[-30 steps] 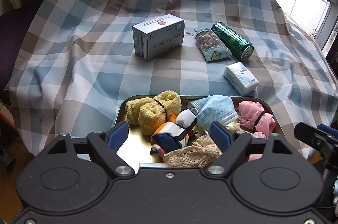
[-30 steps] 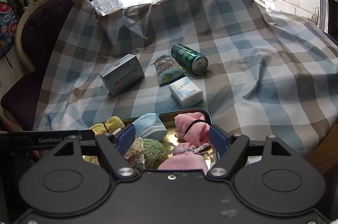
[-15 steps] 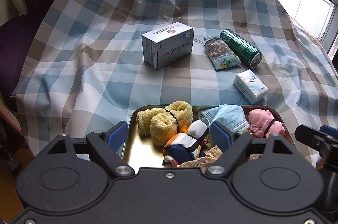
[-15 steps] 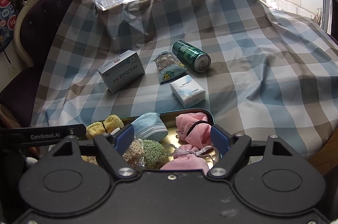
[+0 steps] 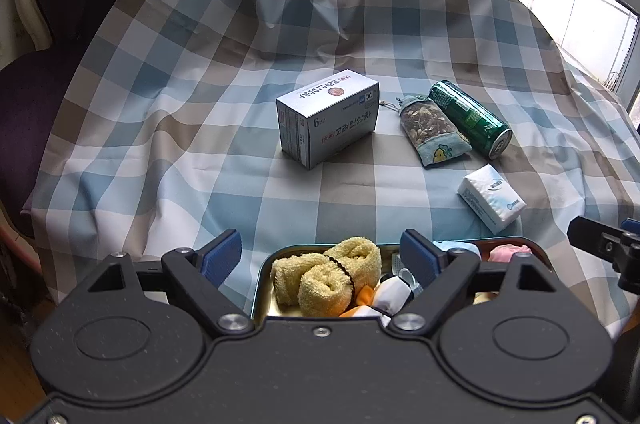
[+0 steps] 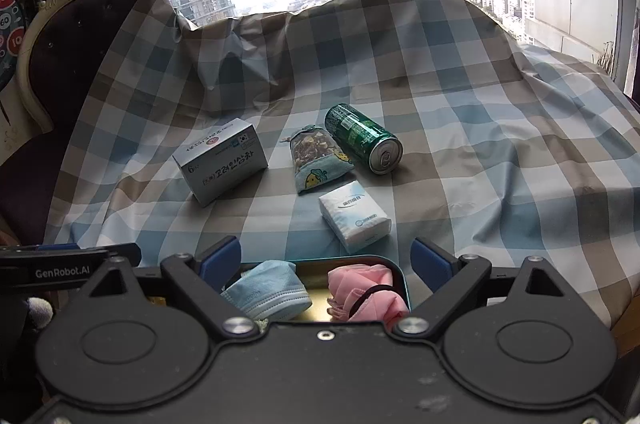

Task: Organize soft objects
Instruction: 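Raise both open tools up out of the tray, then move the right tool toward the white tissue pack on the cloth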

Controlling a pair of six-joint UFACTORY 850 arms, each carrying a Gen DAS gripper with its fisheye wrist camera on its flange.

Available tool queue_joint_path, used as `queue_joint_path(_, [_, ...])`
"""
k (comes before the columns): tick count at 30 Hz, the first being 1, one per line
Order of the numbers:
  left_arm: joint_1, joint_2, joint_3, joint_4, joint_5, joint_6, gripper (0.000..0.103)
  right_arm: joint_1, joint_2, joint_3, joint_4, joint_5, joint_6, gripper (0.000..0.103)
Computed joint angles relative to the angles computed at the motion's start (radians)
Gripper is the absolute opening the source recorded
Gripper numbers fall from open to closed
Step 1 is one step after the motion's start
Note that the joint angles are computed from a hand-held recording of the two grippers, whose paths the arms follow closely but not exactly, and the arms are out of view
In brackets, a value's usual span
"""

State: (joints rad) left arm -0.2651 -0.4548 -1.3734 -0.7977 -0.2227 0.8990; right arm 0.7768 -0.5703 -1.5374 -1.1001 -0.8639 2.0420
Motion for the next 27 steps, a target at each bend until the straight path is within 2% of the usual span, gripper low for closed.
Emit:
queue_joint_path(3, [-0.003,-0.025,-0.033,0.029,-0.009,-0.029,0.083,-0.02,-0.008,-0.007,-0.005,0.011,-0.012,0.094])
queue_joint_path(9, [-0.02,-0.075,-0.095,0.185,0.004,-0.176,0.083,-0.062,-0.037,-0.03,0.005,0.046,-0.061,0.094])
queue_joint_path(14, [-0.026,-0.13,-0.168,0.299,-0.056,-0.279,0.083,-0.105,-0.069,-0.056,0.07,0.096,-0.13,0.094])
queue_joint_path(18, [-0.034,-0.17,-0.217,0.405,-0.088,-0.381,0.084,-0.146,-0.089,-0.069,0.147,0.166,-0.189,0.094])
queue_joint_path(23, [-0.035,-0.217,-0.279,0.472,-0.132,-0.452,0.083,-0.19,-0.112,-0.086,0.251,0.301,-0.255,0.093])
queue_joint_path(27, [-0.032,-0.246,-0.317,0.501,-0.155,-0.482,0.084,-0.216,-0.155,-0.138,0.359,0.338,-0.347,0.092])
